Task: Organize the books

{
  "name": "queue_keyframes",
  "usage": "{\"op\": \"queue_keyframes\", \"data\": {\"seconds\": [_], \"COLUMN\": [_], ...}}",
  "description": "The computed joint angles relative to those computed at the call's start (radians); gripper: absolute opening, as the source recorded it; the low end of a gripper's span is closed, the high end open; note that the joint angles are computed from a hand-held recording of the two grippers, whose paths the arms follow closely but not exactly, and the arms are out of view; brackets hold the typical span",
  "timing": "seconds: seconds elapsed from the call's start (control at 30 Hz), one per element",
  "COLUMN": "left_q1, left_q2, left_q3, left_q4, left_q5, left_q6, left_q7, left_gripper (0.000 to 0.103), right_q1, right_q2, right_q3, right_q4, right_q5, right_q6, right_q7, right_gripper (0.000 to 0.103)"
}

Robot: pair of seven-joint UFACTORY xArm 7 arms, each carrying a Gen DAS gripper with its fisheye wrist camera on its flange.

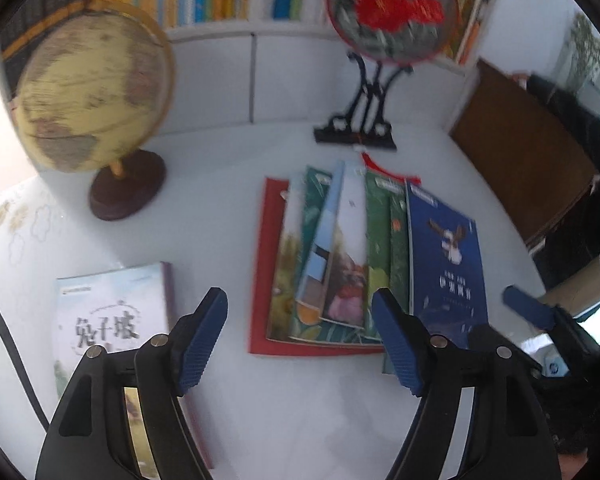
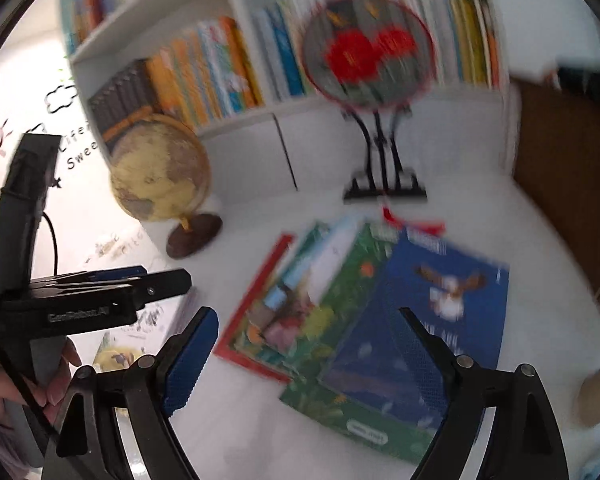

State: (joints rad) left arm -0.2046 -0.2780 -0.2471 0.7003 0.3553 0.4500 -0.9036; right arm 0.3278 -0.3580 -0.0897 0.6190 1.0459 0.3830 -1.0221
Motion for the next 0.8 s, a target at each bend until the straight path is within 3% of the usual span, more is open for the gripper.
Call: {"op": "queue_keyframes", "data": {"seconds": [0.1,0.2,0.47,0.77,0.8], "left_q1": [-0.026,-0.049,-0.144,-0.215,-0.220], "left_q2": [0.081,0.149,0.380,0.535,0.548], "left_q3": [0.003,0.004,0.056,0.098,0.101], "left_q4": [0.056,0.111,0.321,0.470,0.480], "left_q5": [-0.026,-0.011,-0.022,-0.099,-0.109], "left_q6": [0.010,0.009,0.039,0.081,0.087], "left_q7": [0.034,0.035,0.113,0.212,0.214], "left_gripper": [0.073,0.073,0.073,0.073,0.073], "right_q1": [-0.074,-0.147,-0.283,-0.360,-0.368], "right_q2": [0.100,0.165,0.305,0.384,0.382], "right_q3": [-0.027,-0.026,0.013,0.058,0.062], "right_q4": [0.052,0.074,0.150,0.197,0.195], "right_q5": [-0.090,-0.097,-0.101,-0.151,-0.113], "right_q6": [0.142,0.181,0.224,0.178,0.178], "right_q7": [0.121,0.163,0.157,0.160,0.119], "right_gripper": [0.087,0.087,0.087,0.088,0.088]}}
